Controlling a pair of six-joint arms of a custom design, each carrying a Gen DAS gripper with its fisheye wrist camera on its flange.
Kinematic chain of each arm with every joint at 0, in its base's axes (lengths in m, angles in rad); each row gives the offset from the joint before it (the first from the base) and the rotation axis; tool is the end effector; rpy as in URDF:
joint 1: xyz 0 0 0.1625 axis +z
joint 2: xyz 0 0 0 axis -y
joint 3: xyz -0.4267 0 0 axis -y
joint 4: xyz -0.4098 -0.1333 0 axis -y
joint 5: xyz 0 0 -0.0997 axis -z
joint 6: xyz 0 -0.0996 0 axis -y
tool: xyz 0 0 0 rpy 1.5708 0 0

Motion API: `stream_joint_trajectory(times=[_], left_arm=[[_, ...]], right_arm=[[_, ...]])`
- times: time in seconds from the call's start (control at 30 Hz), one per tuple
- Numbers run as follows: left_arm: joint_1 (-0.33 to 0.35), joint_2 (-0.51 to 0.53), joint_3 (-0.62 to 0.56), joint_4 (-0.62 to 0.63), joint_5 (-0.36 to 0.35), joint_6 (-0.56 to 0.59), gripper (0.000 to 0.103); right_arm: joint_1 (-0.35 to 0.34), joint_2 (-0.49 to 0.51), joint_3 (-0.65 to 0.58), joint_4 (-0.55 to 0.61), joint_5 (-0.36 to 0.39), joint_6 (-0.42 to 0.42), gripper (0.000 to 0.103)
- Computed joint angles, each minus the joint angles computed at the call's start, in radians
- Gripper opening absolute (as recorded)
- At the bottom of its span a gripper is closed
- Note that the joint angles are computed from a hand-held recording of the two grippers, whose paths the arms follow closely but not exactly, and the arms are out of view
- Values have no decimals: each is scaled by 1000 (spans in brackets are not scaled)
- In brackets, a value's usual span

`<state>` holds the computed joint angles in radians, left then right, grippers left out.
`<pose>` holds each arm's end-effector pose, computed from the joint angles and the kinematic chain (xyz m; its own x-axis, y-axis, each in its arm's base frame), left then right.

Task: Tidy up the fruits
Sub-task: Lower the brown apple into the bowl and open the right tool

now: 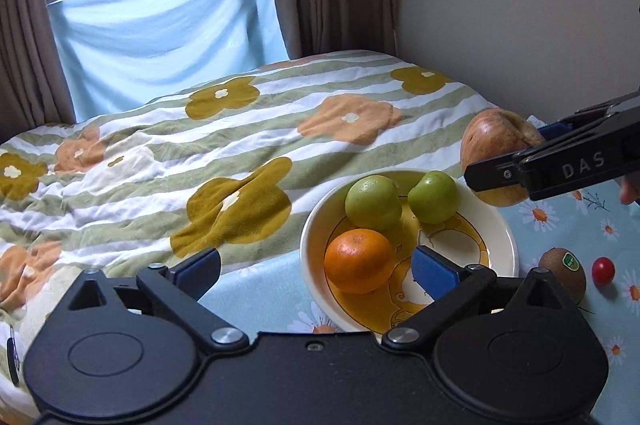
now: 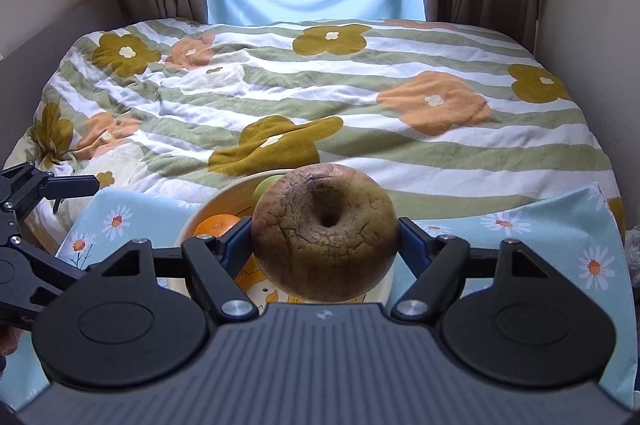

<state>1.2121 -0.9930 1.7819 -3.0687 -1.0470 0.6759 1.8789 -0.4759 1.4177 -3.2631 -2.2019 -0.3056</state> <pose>-0.0580 -0.6763 0.2286 -0.5550 0.4439 -0.7035 0.7866 0.5550 -0.2704 0.2979 -0.6903 0.0358 -0.7834 -0.0775 0.6167 -0.4797 0.7063 -0.5206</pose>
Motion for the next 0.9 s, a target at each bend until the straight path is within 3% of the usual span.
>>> stream_joint_trajectory(times=[0.33,0.9], left_arm=[[-4,-50,46,2,26,-92,103],[-9,-68,79,-18,46,-98,103]], right_arm=[[-9,68,-63,64,36,-35,90],[-32,132,-108,47,36,-81,94]])
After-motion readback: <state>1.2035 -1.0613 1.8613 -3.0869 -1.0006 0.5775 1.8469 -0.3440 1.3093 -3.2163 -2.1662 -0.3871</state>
